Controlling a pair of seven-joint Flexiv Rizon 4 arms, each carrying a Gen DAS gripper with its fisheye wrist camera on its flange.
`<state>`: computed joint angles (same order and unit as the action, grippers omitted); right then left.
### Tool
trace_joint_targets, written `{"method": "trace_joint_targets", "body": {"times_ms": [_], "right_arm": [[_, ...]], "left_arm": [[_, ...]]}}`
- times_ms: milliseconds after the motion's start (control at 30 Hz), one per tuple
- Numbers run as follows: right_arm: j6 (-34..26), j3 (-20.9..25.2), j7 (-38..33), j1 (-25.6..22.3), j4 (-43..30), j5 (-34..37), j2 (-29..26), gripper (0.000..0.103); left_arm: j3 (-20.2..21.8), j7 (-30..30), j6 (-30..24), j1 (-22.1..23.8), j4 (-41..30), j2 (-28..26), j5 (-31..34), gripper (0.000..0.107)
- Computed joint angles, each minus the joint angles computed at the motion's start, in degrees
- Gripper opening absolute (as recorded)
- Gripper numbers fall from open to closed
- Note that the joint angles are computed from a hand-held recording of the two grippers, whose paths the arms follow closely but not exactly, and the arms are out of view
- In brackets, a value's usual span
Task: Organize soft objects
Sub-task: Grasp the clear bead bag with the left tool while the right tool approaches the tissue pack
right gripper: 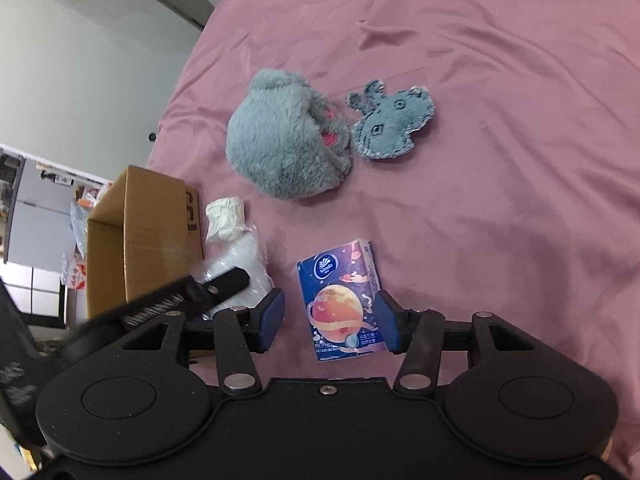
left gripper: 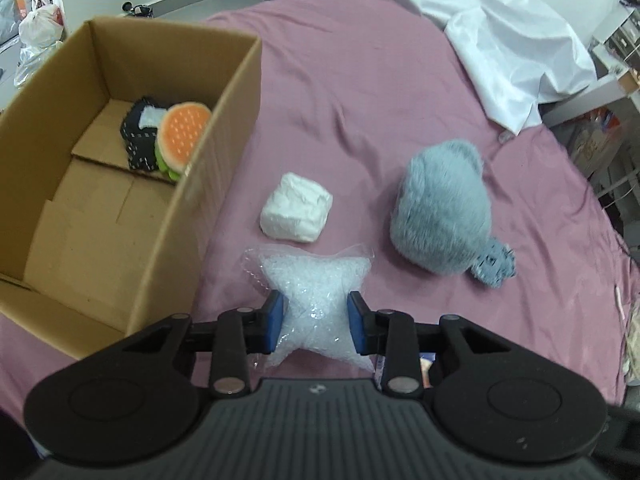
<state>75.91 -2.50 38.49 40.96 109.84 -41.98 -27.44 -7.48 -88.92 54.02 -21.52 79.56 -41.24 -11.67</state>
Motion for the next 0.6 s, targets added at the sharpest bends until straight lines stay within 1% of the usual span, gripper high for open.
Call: {"method": "trace_joint_targets", "body": {"times_ms": [100,167,267,367,600], "right_arm": [[-3.2,3.7,-5.7,-1.9,-2.7,3.8,-1.4,0.055],[-5.2,5.3,-9.1,-2.5,-4.4,6.1,-2.1,0.06],[-8.1,6.8,-13.3,-2.9,-6.5,9.1,-3.0,0.064],[-11.9,8.0,-17.5,-3.0,-8.7,11.7,-3.9,0.065],[-21.3,10.6,-28.0,-2.8,-15.9,17.3,-7.2,0.064]], "left_arm": [[-0.2,0.1,1.0,0.3,0.4,0.7,-0.2,0.033],[-0.3,0.3,1.6,0.4,0.2,1.0,-0.3,0.033],[-0.8,1.1,1.5,1.0,-0.1,1.3,-1.0,0.033],[-0.9,1.5,2.0,1.5,0.4,2.1,-1.6,0.033],[-1.5,2.9,2.8,2.9,2.3,4.4,-3.1,0.033]]}}
